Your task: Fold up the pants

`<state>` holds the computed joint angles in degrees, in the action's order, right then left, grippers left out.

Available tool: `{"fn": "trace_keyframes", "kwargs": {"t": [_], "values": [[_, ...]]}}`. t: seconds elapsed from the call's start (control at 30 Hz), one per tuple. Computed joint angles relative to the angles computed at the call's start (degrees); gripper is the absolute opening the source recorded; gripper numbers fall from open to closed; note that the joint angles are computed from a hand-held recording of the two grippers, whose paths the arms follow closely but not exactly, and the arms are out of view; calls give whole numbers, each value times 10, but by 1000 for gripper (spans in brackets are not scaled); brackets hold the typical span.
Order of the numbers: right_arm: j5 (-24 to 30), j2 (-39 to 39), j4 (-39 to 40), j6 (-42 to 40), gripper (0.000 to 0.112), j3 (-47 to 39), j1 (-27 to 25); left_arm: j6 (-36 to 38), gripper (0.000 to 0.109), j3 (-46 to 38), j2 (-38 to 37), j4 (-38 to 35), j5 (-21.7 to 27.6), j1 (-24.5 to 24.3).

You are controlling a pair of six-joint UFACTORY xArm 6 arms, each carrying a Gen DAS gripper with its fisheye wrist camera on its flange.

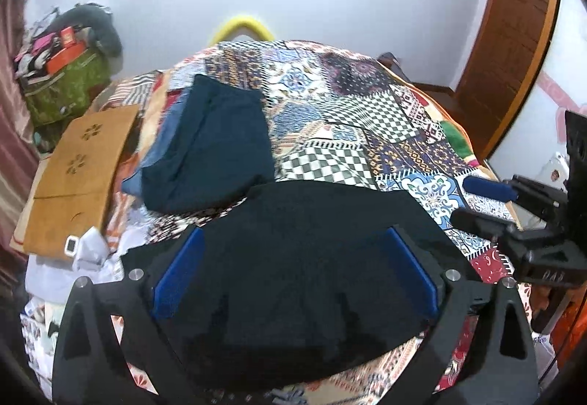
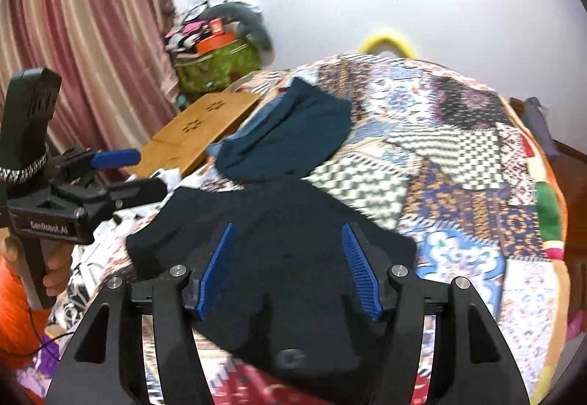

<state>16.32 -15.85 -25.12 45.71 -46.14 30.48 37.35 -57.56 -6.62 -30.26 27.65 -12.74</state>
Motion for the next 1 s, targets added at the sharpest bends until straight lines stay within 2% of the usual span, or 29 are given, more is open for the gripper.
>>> {"fn": "trace_keyframes", "kwargs": {"t": [0.07,0.2,0.3,0.4,0.53,0.6,0.63,0.7,0.83,1.0], "values": [[-4,2,15,-11,57,6,-15,-21,99,-25,31,24,5,-11],[-20,20,109,-88,57,18,-33,-49,99,-84,98,50,47,-26],[-28,45,217,-175,57,24,-38,-77,99,-119,143,81,73,-33],[-23,70,367,-290,57,23,-35,-94,99,-141,174,103,99,-37],[10,88,451,-366,57,19,-34,-122,99,-155,207,150,128,-40],[30,92,452,-383,57,23,-32,-112,100,-147,212,168,129,-43],[23,86,435,-373,57,33,-28,-98,101,-132,206,169,113,-43],[6,66,384,-332,57,57,-22,-90,103,-109,191,174,92,-44],[10,29,371,-298,57,86,-21,-95,103,-87,170,187,82,-41],[7,-9,294,-214,57,119,-19,-99,103,-58,144,181,73,-33]]}}
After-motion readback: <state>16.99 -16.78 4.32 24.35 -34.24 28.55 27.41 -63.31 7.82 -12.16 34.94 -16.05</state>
